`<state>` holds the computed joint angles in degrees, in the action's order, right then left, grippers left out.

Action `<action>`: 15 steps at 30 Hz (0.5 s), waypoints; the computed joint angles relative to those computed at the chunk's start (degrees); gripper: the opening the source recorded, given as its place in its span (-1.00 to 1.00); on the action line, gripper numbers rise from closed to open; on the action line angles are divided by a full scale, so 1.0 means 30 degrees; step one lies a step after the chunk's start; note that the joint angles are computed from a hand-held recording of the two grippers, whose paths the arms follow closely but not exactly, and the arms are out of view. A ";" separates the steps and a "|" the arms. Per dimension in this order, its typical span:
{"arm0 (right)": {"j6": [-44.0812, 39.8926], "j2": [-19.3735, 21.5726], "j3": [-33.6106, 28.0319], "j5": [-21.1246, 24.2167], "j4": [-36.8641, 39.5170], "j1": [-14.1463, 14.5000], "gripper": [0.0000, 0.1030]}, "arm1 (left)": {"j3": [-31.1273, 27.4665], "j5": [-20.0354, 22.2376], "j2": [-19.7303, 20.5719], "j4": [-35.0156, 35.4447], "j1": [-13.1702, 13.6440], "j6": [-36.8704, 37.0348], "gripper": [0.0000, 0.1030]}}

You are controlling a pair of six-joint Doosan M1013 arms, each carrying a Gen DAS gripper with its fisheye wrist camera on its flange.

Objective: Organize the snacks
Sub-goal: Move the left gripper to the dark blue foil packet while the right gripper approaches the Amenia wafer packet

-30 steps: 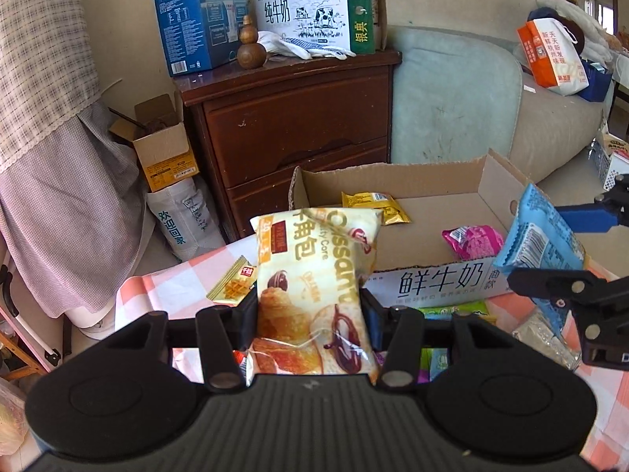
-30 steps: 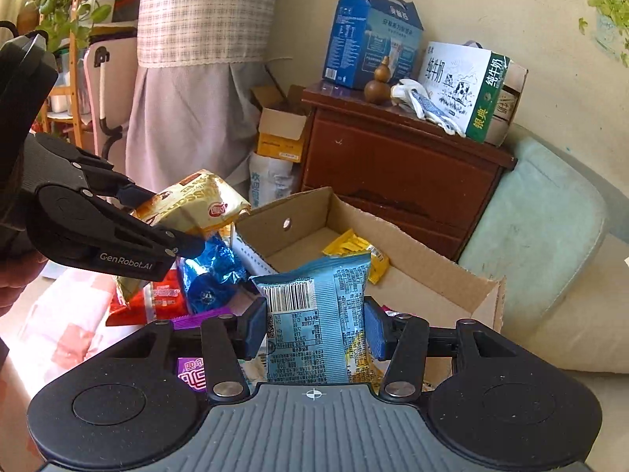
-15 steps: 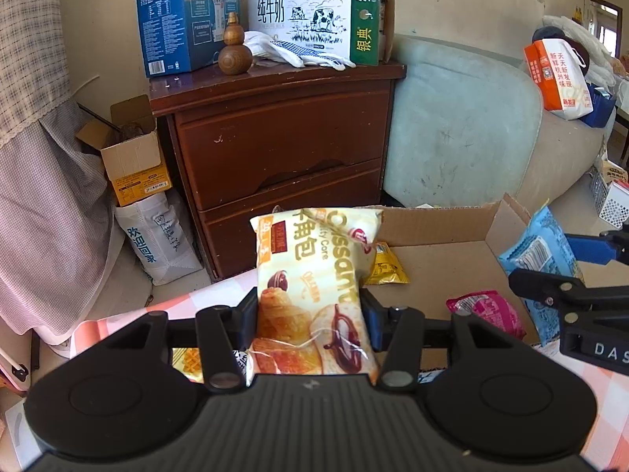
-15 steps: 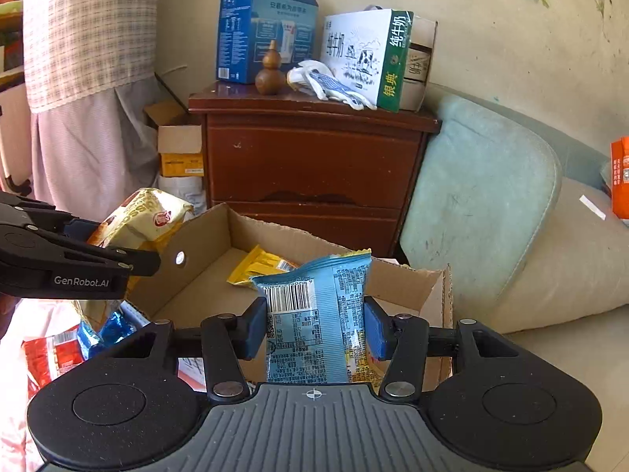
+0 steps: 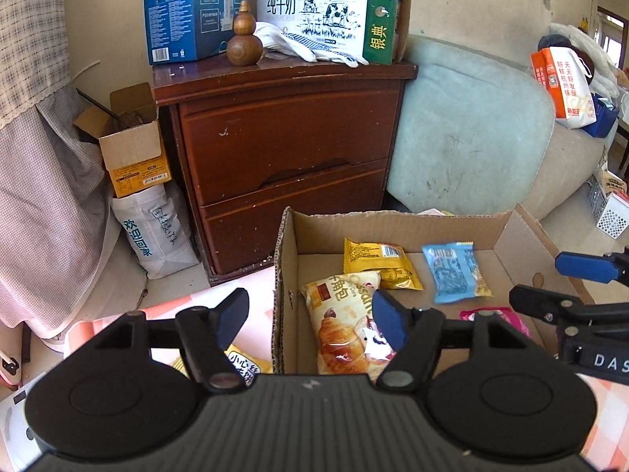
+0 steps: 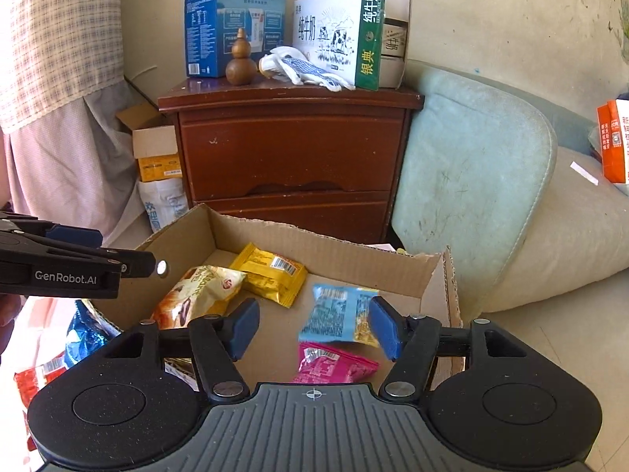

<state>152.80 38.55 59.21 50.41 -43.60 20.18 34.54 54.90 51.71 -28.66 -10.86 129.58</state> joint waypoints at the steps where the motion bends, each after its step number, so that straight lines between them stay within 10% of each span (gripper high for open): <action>1: -0.0202 -0.0058 0.0025 -0.0245 0.0207 0.0010 0.23 | 0.0041 0.0020 -0.0033 0.0118 0.0064 0.0106 0.35; 15: -0.3419 -0.0174 -0.0374 -0.0895 0.5795 -0.0003 0.31 | 0.0346 0.1734 -0.0216 -0.0677 0.1089 0.3013 0.36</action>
<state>142.54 38.02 58.09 47.73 -26.22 20.17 35.58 60.10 51.06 -30.69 -7.59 138.63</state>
